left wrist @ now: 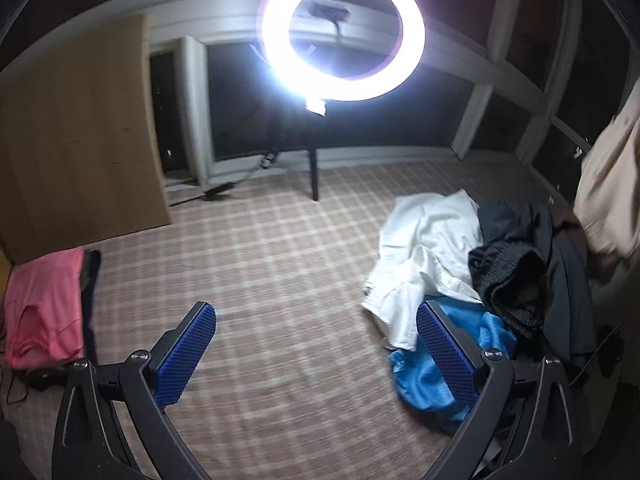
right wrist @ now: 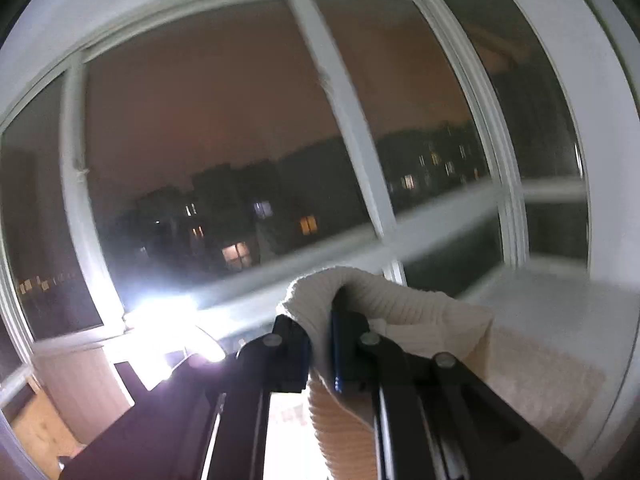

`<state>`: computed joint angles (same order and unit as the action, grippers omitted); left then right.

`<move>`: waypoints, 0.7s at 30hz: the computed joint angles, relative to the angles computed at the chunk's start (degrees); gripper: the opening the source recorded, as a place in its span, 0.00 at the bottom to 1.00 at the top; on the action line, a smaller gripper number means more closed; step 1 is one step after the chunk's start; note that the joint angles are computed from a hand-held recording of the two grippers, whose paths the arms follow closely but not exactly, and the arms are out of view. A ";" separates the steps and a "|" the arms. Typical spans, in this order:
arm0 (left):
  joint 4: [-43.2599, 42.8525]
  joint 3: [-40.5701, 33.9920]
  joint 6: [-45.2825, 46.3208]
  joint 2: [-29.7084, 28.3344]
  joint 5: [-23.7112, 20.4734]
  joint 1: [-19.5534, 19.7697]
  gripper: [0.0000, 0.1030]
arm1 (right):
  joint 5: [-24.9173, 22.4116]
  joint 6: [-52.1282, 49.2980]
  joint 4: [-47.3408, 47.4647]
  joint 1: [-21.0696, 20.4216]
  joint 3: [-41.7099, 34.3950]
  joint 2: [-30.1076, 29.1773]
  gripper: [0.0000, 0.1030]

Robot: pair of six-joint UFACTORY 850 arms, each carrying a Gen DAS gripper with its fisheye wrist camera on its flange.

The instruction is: Fold clothes

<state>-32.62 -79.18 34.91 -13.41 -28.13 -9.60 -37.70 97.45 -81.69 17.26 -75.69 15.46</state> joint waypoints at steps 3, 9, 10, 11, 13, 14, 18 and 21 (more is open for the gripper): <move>-4.30 1.74 5.28 2.09 -0.06 2.78 0.98 | -4.25 -6.22 0.48 7.51 -9.15 -3.60 0.08; -14.52 4.64 17.73 6.00 -2.80 9.51 0.98 | -14.69 -12.76 -3.05 23.53 -22.16 -10.80 0.08; -16.24 5.09 19.92 6.78 -3.89 11.14 0.98 | -15.63 -13.34 -3.60 26.34 -24.44 -12.02 0.08; -17.74 5.47 21.94 7.46 -4.95 12.73 0.98 | -16.72 -14.65 -3.57 28.59 -27.03 -13.60 0.08; -20.10 6.19 25.73 8.66 -6.76 15.82 0.98 | -20.57 -18.38 -2.63 33.21 -33.77 -18.51 0.08; -21.05 6.68 27.81 9.38 -7.50 17.59 0.98 | -21.68 -19.52 -1.91 34.82 -36.48 -20.75 0.08; -22.09 7.36 33.44 10.77 -10.15 24.24 0.98 | -22.26 -21.12 5.63 37.51 -43.55 -28.31 0.08; -21.05 8.31 36.65 11.52 -10.73 28.15 0.98 | -19.00 -21.06 15.71 36.78 -43.23 -32.21 0.08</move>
<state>-53.67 -70.87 71.56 -1.89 -38.85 18.55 -56.70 76.40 -65.99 54.04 -118.92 -16.76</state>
